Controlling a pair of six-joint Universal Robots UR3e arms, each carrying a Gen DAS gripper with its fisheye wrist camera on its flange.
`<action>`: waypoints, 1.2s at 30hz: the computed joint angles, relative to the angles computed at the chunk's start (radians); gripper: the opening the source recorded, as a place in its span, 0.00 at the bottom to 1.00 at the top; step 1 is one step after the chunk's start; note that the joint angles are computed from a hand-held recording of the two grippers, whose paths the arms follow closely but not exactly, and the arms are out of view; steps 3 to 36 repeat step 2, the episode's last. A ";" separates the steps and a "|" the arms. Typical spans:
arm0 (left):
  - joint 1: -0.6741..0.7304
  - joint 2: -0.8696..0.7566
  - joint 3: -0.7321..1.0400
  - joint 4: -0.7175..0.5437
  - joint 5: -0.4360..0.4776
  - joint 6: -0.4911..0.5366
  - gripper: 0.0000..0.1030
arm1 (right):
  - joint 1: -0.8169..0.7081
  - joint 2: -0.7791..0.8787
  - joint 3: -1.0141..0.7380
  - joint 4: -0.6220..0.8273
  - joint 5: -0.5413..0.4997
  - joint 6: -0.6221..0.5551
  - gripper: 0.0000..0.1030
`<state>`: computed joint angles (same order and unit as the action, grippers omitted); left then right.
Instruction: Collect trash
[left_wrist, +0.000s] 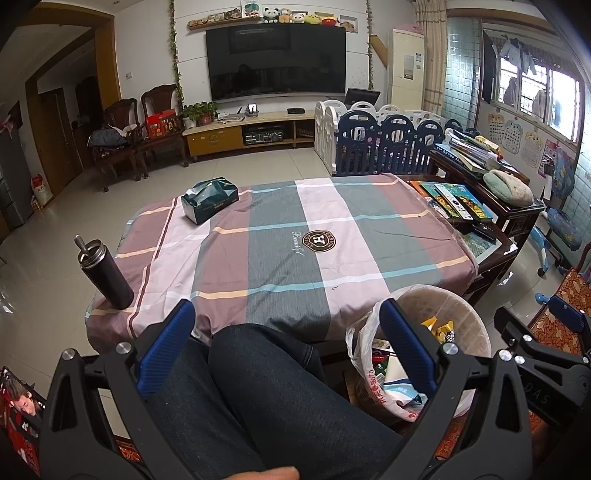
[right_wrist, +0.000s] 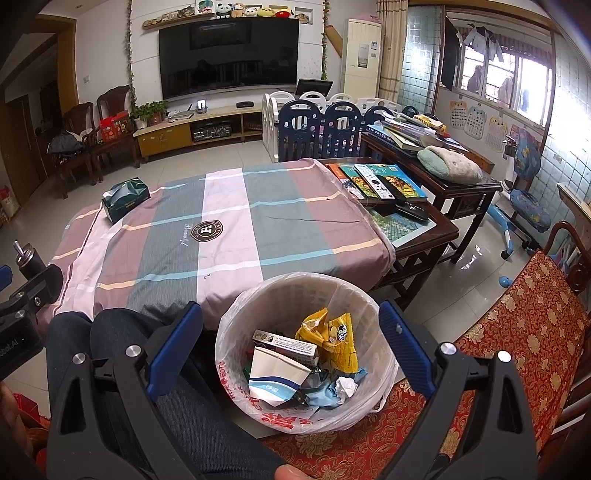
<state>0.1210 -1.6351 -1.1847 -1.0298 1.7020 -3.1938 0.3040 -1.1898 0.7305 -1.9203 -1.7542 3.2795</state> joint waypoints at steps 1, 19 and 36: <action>0.001 -0.004 0.003 -0.003 0.003 -0.001 0.97 | -0.003 -0.004 0.006 -0.010 0.001 0.001 0.91; 0.002 -0.007 0.005 -0.004 0.004 -0.003 0.97 | -0.012 -0.009 0.009 -0.022 0.013 -0.001 0.91; 0.002 -0.007 0.005 -0.004 0.004 -0.003 0.97 | -0.012 -0.009 0.009 -0.022 0.013 -0.001 0.91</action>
